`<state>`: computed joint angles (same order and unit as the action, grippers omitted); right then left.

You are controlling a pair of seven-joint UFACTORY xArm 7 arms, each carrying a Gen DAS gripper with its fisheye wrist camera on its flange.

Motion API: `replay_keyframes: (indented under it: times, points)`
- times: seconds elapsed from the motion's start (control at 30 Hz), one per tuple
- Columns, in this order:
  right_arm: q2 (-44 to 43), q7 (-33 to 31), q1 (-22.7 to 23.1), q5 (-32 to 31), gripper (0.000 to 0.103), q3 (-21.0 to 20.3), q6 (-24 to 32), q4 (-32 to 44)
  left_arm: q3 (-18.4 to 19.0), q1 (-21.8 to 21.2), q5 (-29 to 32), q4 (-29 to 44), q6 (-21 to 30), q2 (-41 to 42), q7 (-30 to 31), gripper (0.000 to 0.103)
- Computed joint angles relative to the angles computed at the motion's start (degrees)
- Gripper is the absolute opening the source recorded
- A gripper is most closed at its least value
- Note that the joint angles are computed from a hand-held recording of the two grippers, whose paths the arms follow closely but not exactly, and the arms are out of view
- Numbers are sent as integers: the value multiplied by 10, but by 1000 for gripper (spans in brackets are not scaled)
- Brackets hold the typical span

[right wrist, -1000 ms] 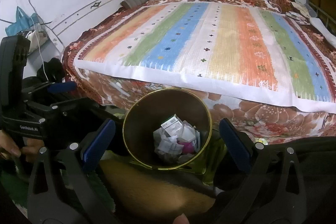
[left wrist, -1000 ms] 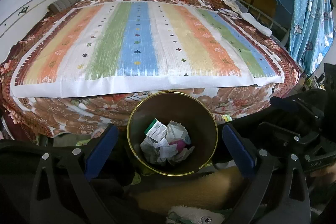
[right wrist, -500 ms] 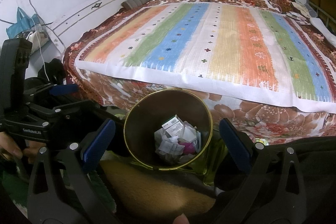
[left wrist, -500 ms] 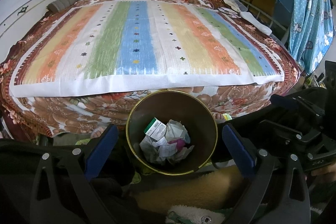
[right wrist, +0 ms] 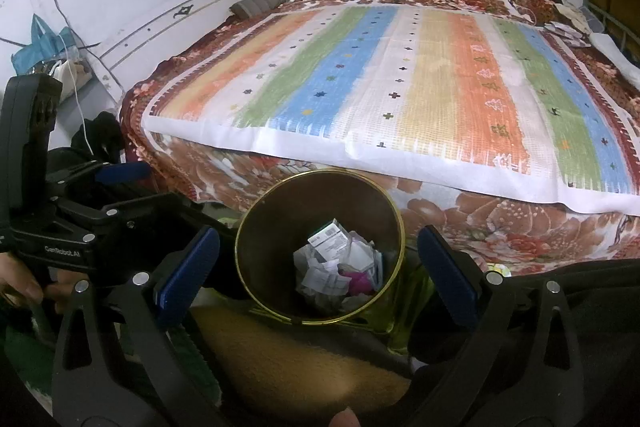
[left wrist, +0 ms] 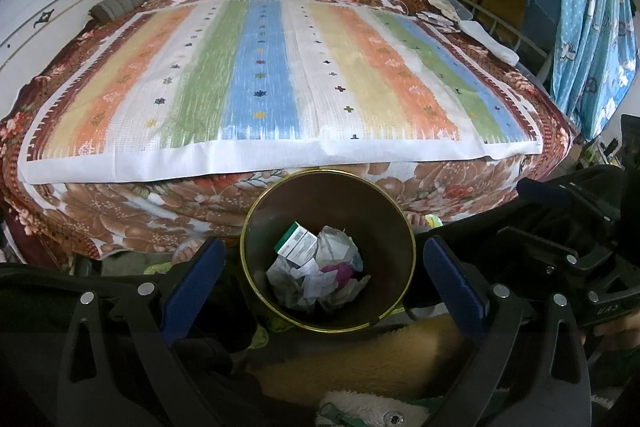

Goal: Collect trash

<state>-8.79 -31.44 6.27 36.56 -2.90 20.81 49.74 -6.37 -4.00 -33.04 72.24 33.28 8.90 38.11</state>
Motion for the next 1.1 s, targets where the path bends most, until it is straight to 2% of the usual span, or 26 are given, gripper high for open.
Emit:
replay_keyframes:
  times: [1.1]
  points:
    - [0, -6, 0, 6, 94, -1, 1, -1, 1, -7, -8, -21, -8, -12, 3, 97]
